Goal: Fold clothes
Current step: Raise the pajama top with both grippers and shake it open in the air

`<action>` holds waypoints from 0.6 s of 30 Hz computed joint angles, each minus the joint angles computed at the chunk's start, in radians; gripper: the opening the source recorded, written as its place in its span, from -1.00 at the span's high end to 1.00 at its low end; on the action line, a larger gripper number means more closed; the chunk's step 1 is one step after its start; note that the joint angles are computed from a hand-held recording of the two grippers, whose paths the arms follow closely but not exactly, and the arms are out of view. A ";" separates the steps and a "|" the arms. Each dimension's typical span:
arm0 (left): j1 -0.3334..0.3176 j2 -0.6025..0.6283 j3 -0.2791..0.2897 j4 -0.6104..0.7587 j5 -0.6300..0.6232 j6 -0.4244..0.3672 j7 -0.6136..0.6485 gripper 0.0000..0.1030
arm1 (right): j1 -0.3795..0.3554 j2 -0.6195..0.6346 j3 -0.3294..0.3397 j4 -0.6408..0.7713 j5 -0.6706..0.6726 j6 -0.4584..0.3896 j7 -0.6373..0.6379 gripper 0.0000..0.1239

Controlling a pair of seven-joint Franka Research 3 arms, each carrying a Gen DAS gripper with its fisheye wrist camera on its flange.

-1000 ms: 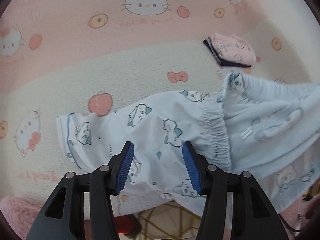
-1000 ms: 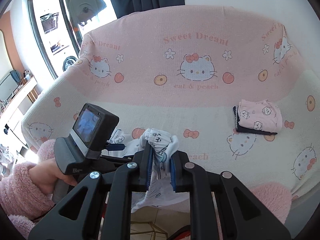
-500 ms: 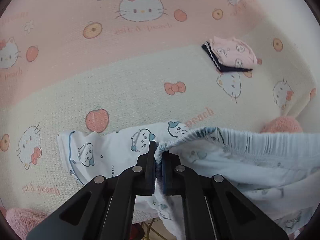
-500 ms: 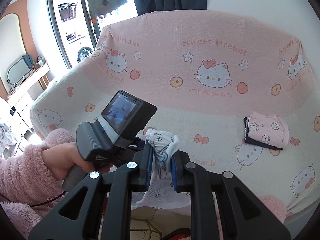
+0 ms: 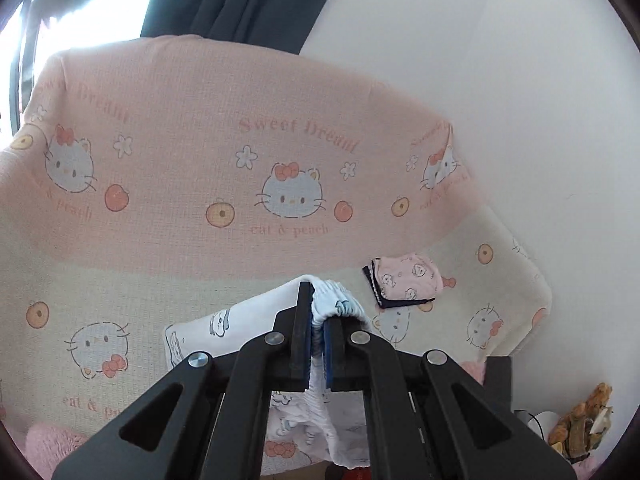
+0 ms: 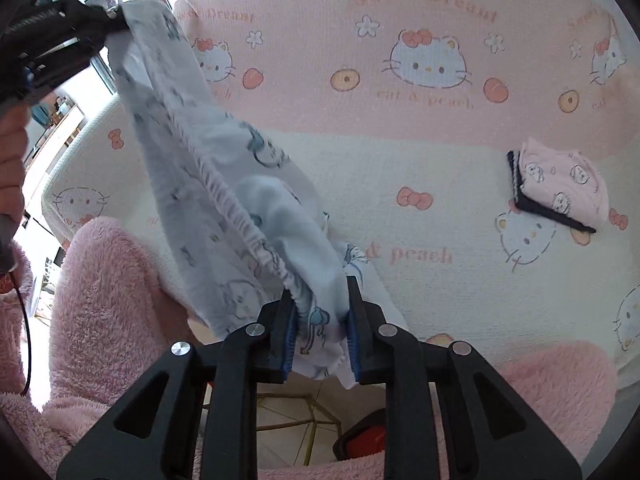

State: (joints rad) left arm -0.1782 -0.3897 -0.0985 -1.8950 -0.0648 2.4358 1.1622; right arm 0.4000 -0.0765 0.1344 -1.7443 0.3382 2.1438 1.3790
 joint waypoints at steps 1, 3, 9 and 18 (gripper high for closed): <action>-0.004 -0.003 -0.002 0.001 -0.001 -0.001 0.003 0.92 | 0.003 0.009 0.003 0.003 -0.003 -0.010 -0.004 0.55; -0.002 -0.014 -0.017 -0.009 0.017 0.000 -0.006 0.92 | 0.012 0.027 0.011 0.008 -0.017 -0.029 -0.011 0.52; 0.021 -0.034 -0.050 -0.027 0.099 -0.033 -0.076 0.92 | 0.038 0.036 0.020 -0.022 0.078 -0.076 -0.109 0.53; 0.047 -0.056 -0.022 -0.012 0.148 -0.100 -0.107 0.92 | -0.016 0.045 -0.003 0.067 -0.343 0.126 0.120 0.58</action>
State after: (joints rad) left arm -0.1313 -0.4454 -0.1208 -1.9066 0.0835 2.3361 1.0548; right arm 0.3841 -0.0312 0.1318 -1.6770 -0.0048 2.2699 1.4991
